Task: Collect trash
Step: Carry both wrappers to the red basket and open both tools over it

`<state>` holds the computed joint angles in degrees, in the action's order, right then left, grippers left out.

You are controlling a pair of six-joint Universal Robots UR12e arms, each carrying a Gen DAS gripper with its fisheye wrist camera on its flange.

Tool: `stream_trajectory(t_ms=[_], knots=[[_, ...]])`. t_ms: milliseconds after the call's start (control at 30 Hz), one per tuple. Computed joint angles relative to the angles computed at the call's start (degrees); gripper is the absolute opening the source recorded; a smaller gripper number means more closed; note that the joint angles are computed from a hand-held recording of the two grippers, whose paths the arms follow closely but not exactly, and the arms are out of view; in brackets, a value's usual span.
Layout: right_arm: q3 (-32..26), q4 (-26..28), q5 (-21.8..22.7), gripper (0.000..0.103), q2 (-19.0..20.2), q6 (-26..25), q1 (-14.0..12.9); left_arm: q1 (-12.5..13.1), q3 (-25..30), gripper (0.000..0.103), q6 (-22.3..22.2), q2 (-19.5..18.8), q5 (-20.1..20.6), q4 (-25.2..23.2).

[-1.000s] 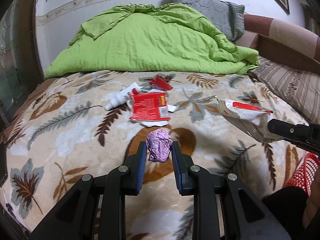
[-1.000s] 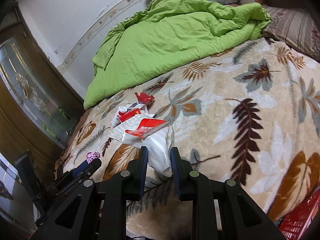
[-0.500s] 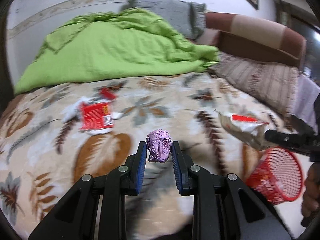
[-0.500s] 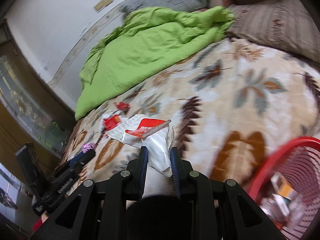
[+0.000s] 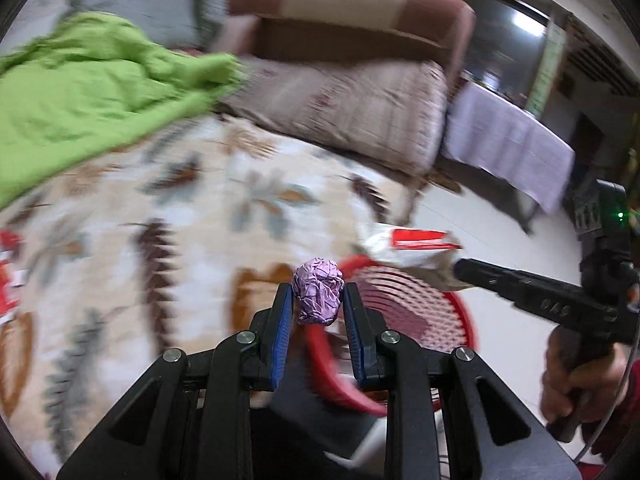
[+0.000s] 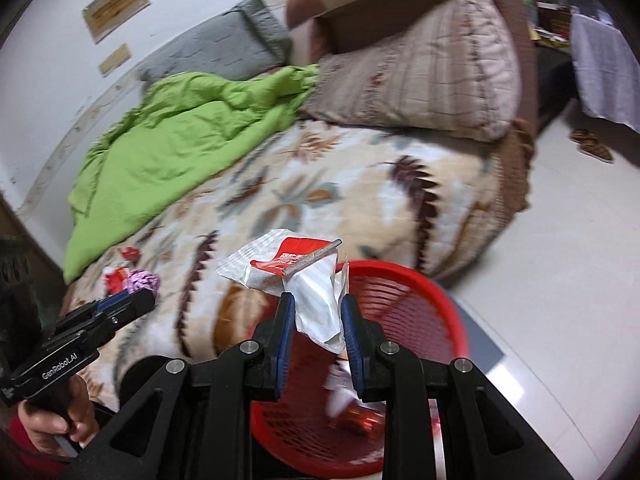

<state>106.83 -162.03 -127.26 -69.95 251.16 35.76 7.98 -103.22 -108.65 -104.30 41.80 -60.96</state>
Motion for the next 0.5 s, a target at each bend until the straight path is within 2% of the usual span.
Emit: stream_trajectory(t_ms=[100, 133, 200, 267, 367, 500], knots=[[1.11, 3.00, -0.18, 0.034, -0.91, 3.23, 0.27, -1.88, 0.48, 0.027, 2.39, 0.13, 2.39, -4.77], [1.25, 4.77, -0.06, 0.040, -1.19, 4.74, 0.25, -2.60, 1.30, 0.030, 3.03, -0.22, 3.64, -7.76], [1.61, 6.32, 0.93, 0.052, -1.46, 6.93, -0.02, -3.32, 2.16, 0.057, 2.22, -0.81, 5.19, -10.17], [1.81, 7.48, 0.71, 0.053, -1.77, 7.97, -0.10, -3.06, 2.59, 0.059, 2.12, -1.04, 4.90, -11.64], [1.65, 6.43, 0.10, 0.053, -1.64, 6.57, -0.18, -2.14, 2.43, 0.062, 0.93, -1.07, 4.19, -8.93], [-0.44, 3.42, -0.41, 0.053, -0.15, 1.67, -0.34, -0.14, 2.54, 0.072, -5.10, -1.67, 3.02, -3.19]])
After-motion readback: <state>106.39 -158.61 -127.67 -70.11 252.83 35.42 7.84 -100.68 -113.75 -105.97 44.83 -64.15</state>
